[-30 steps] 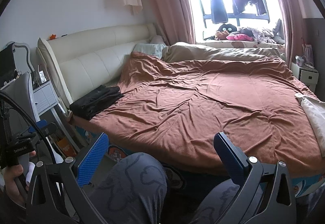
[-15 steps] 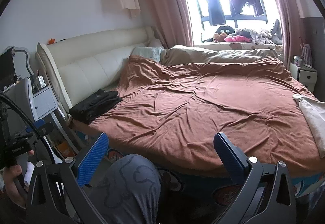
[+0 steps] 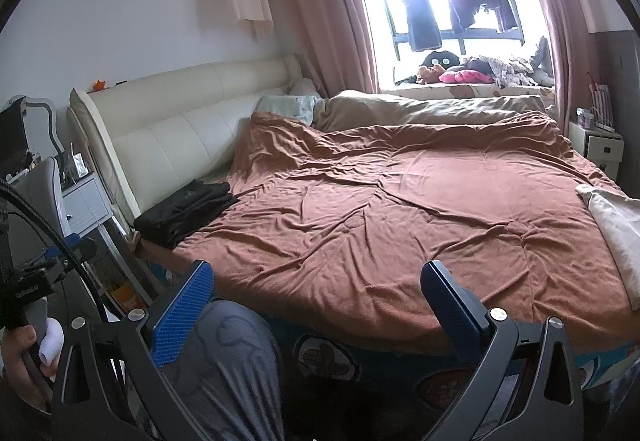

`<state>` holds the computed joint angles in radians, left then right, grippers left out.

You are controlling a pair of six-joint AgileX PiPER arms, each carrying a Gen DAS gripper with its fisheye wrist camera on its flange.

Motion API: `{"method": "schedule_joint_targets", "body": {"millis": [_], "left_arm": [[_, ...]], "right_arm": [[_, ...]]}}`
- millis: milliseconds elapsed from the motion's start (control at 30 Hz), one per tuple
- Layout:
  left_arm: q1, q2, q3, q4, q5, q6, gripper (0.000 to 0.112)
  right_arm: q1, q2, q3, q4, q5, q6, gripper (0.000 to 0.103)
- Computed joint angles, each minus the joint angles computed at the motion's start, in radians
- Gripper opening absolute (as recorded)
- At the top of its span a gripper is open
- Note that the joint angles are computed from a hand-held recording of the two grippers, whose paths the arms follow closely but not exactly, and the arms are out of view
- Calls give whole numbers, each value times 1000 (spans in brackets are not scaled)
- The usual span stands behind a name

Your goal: Fold large clothes

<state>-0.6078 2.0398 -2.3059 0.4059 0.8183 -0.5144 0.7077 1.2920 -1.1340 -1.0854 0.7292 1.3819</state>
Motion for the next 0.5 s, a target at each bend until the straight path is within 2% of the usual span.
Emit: {"method": "schedule_joint_targets", "body": {"millis": [367, 500], "left_arm": [[1, -6, 12, -48, -20, 48, 102], [-5, -26, 56, -15, -50, 17, 102]], "right_arm": [[25, -11, -6, -3, 49, 2, 103], [42, -13, -1, -20, 68, 12, 103]]}}
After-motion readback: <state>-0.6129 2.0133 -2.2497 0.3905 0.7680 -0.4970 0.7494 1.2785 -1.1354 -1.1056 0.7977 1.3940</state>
